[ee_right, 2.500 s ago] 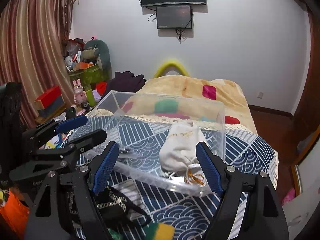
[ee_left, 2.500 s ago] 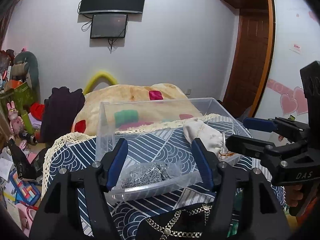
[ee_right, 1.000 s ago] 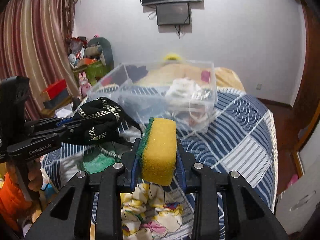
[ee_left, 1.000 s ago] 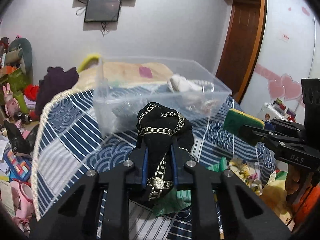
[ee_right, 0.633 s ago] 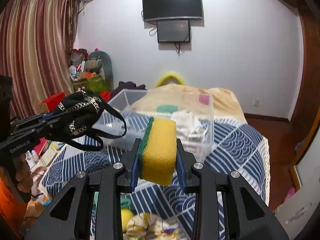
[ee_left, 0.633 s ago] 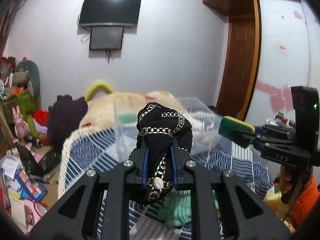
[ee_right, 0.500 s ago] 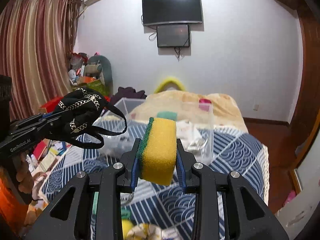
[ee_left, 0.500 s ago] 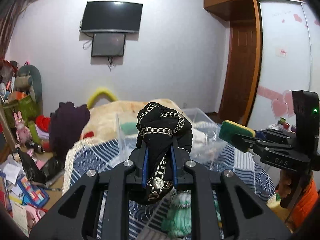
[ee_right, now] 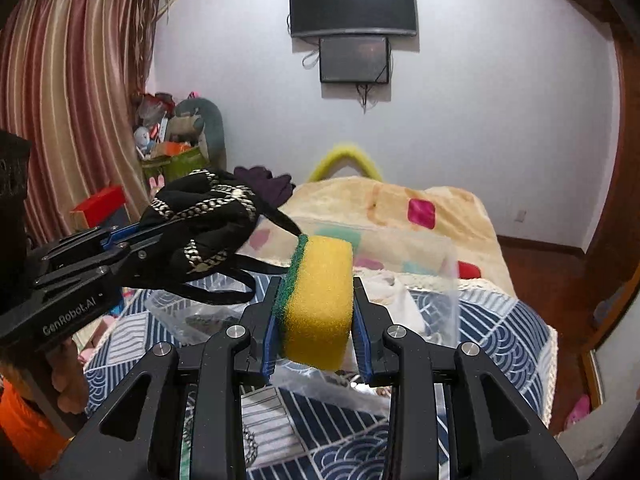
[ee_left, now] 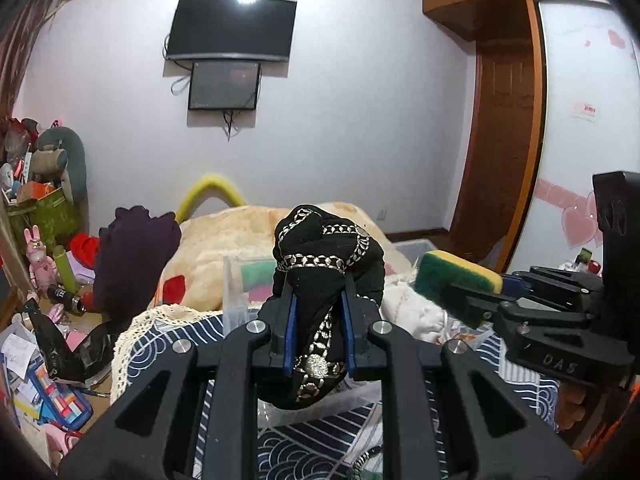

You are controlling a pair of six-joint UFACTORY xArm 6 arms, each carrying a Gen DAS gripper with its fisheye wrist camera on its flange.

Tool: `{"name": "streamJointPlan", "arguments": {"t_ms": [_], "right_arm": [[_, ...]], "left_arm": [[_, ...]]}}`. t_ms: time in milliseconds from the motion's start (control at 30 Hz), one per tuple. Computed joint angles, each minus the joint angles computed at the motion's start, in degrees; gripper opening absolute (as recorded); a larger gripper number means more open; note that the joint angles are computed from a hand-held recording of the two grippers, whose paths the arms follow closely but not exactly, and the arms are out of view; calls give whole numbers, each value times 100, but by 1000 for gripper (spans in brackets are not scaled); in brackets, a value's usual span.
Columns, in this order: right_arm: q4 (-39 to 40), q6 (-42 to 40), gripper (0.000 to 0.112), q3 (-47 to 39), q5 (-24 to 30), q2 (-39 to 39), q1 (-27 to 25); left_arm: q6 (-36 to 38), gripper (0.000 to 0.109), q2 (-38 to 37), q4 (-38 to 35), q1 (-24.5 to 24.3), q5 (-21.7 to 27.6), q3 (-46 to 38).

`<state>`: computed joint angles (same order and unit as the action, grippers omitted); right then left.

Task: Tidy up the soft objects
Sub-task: 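Place the sponge in the box with right tool while left drops the bag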

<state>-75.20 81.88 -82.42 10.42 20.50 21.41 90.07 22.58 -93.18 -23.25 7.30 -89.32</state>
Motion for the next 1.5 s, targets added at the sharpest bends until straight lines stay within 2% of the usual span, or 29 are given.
{"name": "streamJointPlan", "arguments": {"t_ms": [167, 233, 367, 433, 533, 667, 767, 867, 1033, 1133, 1233, 1333, 1500], "right_arm": [[1424, -1432, 28, -269, 74, 422, 13], [1875, -1882, 28, -333, 157, 538, 39], [2241, -2246, 30, -323, 342, 600, 77], [2047, -2134, 31, -358, 565, 600, 107], [2035, -2233, 36, -270, 652, 536, 131], [1370, -1620, 60, -114, 729, 338, 107], [1018, -1238, 65, 100, 700, 106, 91], [659, -866, 71, 240, 677, -86, 88], [-140, -55, 76, 580, 717, -504, 112], [-529, 335, 78, 834, 826, -779, 166], [-868, 728, 84, 1078, 930, -1027, 245], [-1079, 1000, 84, 1443, 1001, -1311, 313], [-1027, 1106, 85, 1960, 1055, -1570, 394]], "left_arm": [[-1257, 18, 447, 1355, -63, -142, -246], [-1926, 19, 602, 2050, -21, 17, -316], [-3103, 21, 854, 3398, 28, 190, -416], [-3219, 28, 870, 3570, 15, 162, -381], [-2815, 44, 789, 3220, -41, 61, -259], [-2728, 49, 699, 3142, -42, 72, -157], [-2520, 57, 536, 2891, -20, 146, -17], [-1917, 63, 287, 2277, -57, 12, 199], [-399, 91, -188, 766, -140, -178, 511], [-23, 99, -504, 347, -107, -50, 782], [293, 102, -768, 19, -83, -26, 1057], [655, 102, -942, -253, -106, -134, 1301], [650, 102, -1057, -82, -165, -301, 1723]]}}
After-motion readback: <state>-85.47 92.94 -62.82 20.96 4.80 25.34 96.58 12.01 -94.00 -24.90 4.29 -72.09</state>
